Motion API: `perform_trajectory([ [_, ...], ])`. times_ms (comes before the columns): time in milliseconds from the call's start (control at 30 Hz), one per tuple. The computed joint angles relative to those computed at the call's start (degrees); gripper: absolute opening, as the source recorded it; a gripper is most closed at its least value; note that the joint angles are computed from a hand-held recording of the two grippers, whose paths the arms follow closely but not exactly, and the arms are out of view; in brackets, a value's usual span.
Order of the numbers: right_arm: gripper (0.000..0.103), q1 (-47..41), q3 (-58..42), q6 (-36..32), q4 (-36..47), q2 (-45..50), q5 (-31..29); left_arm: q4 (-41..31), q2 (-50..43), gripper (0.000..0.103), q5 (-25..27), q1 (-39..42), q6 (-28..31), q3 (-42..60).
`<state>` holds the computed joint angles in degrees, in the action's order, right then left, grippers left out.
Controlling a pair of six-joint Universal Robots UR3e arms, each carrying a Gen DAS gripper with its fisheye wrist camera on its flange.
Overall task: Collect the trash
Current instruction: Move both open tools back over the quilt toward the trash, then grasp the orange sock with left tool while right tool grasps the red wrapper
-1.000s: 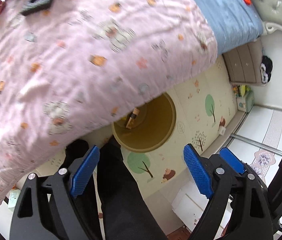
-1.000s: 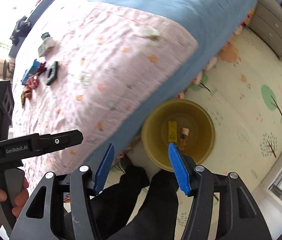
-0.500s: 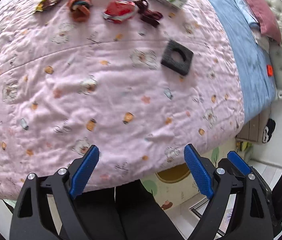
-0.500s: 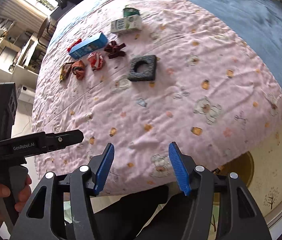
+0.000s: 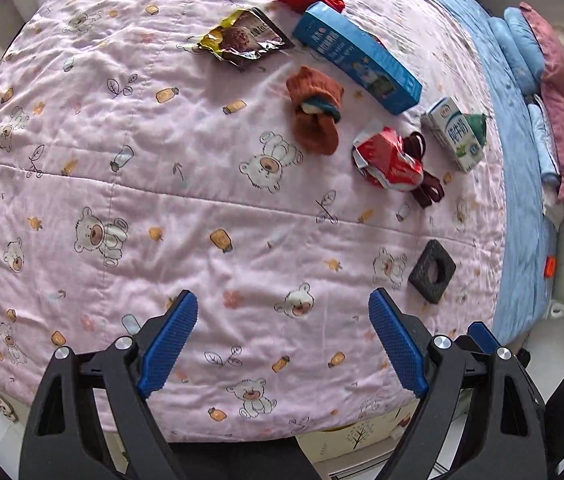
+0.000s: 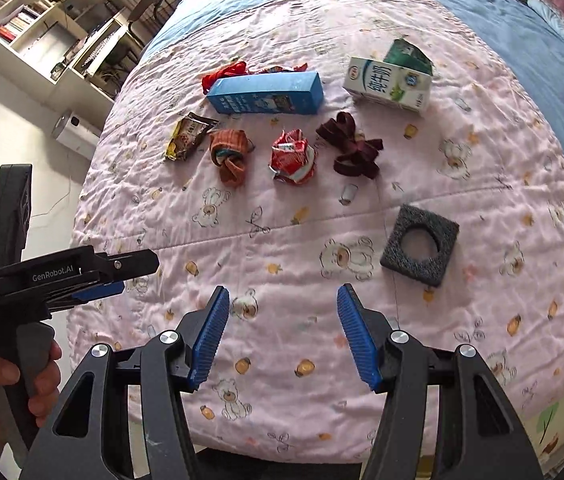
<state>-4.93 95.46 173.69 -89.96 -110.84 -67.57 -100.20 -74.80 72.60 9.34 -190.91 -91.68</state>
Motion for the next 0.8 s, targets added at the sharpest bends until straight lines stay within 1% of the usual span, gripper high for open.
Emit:
perform_trajectory([
  [100,0.056,2.65,-3.64,0.89,-5.45,8.9,-0.14,2.82,-3.77,0.087,0.93,-0.63,-2.14,0.83],
  [300,0.056,5.3,-12.84,0.84,-11.8,24.83,-1.48,9.14,-13.91,0.088,1.81,-2.83,-5.67,3.61],
  [500,0.056,6.48,-21.42,0.16,-13.25,36.95,-2.82,12.6,-22.21,0.088,2.12,-3.84,-7.74,7.44],
  [733,0.056,7.16,-26.28,-0.63,-12.32,44.62,-2.29,14.16,-29.3,0.088,2.76,-3.57,-8.82,11.87],
  [767,0.053,7.19,-26.7,-0.81,-11.95,45.32,-1.85,14.2,-30.12,0.088,2.94,-3.55,-8.88,12.56],
  [800,0.046,7.12,-27.46,-1.39,-10.84,46.26,-0.97,14.18,-30.97,0.088,3.13,-3.63,-8.92,13.34],
])
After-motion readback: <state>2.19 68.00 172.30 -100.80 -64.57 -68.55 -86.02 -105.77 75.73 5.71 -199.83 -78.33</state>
